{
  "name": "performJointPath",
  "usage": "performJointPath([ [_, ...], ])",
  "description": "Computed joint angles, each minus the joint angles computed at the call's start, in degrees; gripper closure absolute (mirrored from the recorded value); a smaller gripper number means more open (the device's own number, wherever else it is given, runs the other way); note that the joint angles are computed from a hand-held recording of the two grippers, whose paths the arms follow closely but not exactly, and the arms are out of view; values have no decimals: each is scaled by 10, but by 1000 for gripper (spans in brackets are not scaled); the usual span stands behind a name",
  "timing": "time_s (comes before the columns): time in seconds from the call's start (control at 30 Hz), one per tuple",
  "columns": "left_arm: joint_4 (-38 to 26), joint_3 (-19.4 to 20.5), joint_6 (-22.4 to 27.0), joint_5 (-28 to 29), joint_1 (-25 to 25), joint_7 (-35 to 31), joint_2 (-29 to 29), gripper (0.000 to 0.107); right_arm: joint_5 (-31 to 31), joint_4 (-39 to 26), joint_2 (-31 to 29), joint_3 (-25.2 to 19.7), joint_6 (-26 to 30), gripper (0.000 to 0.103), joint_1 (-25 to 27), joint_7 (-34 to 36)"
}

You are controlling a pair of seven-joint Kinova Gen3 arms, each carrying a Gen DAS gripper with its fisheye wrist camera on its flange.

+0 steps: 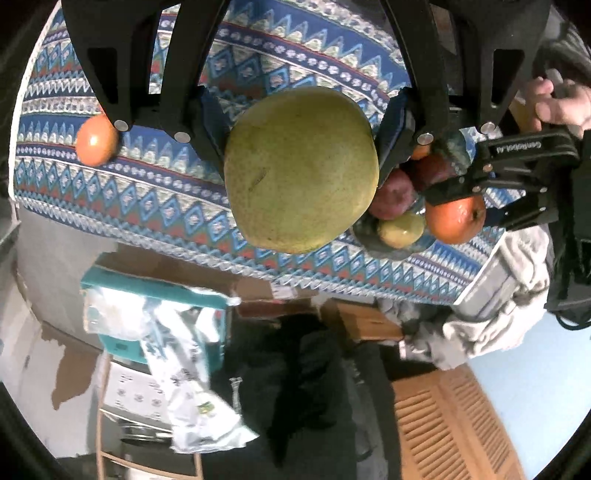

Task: Organize fruits
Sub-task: 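Lift and carry the green pear with the right tool while the left tool carries the orange to the bowl, then open the right tool to drop the pear into the bowl while the left tool releases the orange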

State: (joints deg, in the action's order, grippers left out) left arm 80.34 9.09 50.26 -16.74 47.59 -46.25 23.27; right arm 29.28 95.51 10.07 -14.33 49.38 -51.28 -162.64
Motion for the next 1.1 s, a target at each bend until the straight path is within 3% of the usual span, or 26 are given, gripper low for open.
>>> performJointPath([
  [0.6,123,-3,-46,25,-79,28,-47,41,-124,-142,141,27,-16,33,-31,166],
  [1.1,148,-1,-46,62,-116,0,-24,41,-179,-233,218,50,45,33,-58,238],
])
